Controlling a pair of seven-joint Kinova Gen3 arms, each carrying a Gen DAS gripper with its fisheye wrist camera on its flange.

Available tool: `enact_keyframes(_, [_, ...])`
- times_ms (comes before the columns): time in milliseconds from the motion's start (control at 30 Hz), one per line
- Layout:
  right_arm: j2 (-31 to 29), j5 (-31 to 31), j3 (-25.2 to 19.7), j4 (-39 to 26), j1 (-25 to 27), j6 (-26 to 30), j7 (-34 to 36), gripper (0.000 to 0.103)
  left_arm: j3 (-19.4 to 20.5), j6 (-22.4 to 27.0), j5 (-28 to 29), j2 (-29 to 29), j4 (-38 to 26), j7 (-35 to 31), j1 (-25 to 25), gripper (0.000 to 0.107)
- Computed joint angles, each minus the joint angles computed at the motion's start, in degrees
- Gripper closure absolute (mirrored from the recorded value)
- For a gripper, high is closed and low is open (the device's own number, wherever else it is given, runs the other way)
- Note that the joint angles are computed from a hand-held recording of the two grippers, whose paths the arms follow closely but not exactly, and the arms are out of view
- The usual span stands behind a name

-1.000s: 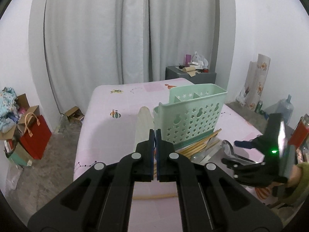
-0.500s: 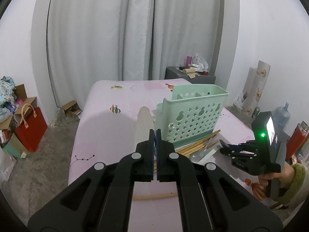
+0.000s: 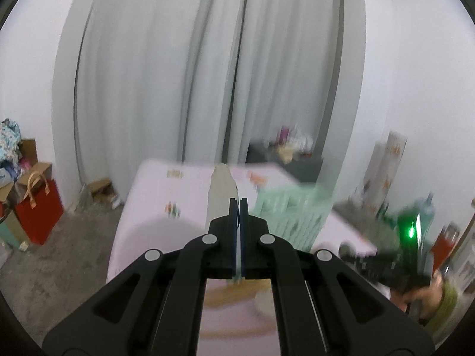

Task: Organize utensils
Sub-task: 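Drop the paddle into the holder with the left tool while the right grasps the spoon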

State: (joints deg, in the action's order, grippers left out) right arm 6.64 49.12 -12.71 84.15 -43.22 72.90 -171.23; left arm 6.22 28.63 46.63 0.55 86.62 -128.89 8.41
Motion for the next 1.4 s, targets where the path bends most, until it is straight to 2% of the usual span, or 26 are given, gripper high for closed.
enact_keyframes(67, [-0.97,1.24,0.03,0.38,0.05,-0.58,-0.81,0.098,3.01,-1.80,4.66,0.03,-1.05,-2.20,-3.01,0.107])
enact_keyframes(133, [-2.00,2.85,-0.66,1.05,-0.27,-0.59,-2.55,0.098,8.29,-2.55,9.32,0.64,-2.43,-4.09,-8.32,0.107])
enact_keyframes(267, [-4.16,4.85,-2.07,3.08,0.50,-2.30,-5.60,0.098,18.57,0.06,18.64,4.65,-7.27,-6.71,-18.46,0.107])
enact_keyframes(300, [-4.49,5.04,-2.43,3.51,0.75,-2.76,-6.15,0.098,19.87,0.80,20.97,5.65,-8.02,-7.77,-19.63,0.107])
enact_keyframes(367, [-5.27,5.16,-2.96,4.51,1.41,-3.99,-6.98,0.098,19.40,2.79,25.11,8.29,-10.50,-8.22,-18.78,0.107])
enact_keyframes(433, [-6.11,4.81,-3.19,5.82,2.46,-6.02,-7.60,0.098,15.41,2.90,25.94,9.88,-12.41,-7.52,-14.25,0.107])
enact_keyframes(600, [-7.75,4.52,-3.97,8.32,5.02,-9.41,-9.43,0.098,4.97,1.83,16.79,12.99,-16.92,1.55,-2.02,0.107])
enact_keyframes(733, [-8.77,4.26,-4.61,9.74,6.80,-11.32,-9.73,0.098,3.90,-0.61,7.89,14.31,-17.69,7.79,1.70,0.107])
enact_keyframes(967, [-9.94,4.06,-5.66,11.15,8.85,-13.03,-9.90,0.098,6.71,-5.21,-2.32,15.31,-16.11,12.55,2.10,0.107])
enact_keyframes(1200, [-10.75,4.68,-6.96,11.51,9.85,-13.27,-10.44,0.098,12.23,-6.64,-4.04,16.17,-13.21,12.22,-1.80,0.107])
enact_keyframes(1367, [-10.87,5.30,-7.69,10.84,9.69,-12.18,-10.32,0.098,13.21,-6.36,-4.29,16.30,-11.73,12.55,-2.79,0.106])
enact_keyframes(1400, [-10.81,5.52,-7.80,10.60,9.62,-11.93,-10.15,0.098,13.10,-6.35,-4.73,16.16,-11.40,12.82,-2.59,0.101])
